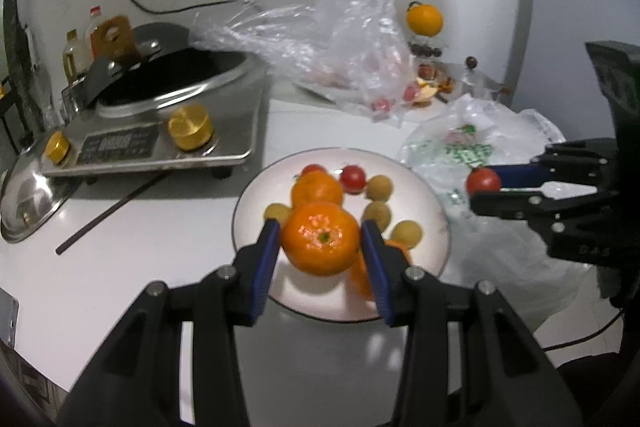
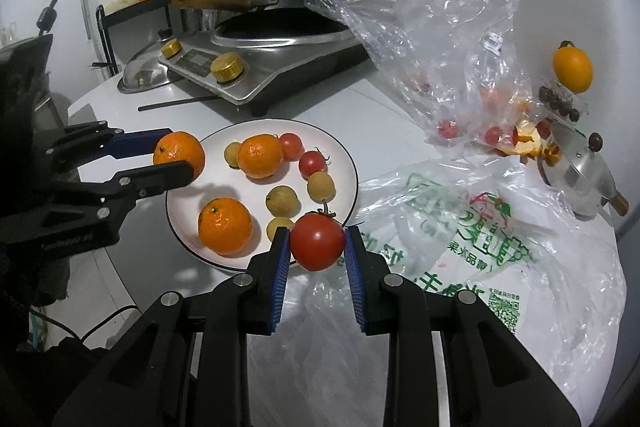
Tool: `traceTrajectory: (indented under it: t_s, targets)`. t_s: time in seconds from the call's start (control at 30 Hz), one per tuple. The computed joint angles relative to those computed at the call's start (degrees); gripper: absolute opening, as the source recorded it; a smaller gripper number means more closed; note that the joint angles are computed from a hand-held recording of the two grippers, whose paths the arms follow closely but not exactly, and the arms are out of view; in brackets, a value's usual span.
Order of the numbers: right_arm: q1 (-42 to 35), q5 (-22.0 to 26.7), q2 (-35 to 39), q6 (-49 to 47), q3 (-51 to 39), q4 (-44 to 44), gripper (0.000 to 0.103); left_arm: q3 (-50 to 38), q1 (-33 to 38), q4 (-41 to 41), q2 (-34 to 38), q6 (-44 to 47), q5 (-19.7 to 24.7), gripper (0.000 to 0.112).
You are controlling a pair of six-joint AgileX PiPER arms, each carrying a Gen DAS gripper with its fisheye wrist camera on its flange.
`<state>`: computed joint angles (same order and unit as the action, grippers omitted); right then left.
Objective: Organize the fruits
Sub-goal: 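Carry the mandarin and tomato in both tools over the white plate, then lower the mandarin onto the plate and open the left tool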
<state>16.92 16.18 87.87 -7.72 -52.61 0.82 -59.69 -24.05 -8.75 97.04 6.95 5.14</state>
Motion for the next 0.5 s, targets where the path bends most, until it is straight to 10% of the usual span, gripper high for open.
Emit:
traceTrajectory:
  t_s: [0.5]
  targets:
    - [0.45, 1.06, 6.58, -2.38, -5.21, 2.02, 0.030, -4.27, 2.73, -16.47, 6.41, 17.47, 1.53, 0.043]
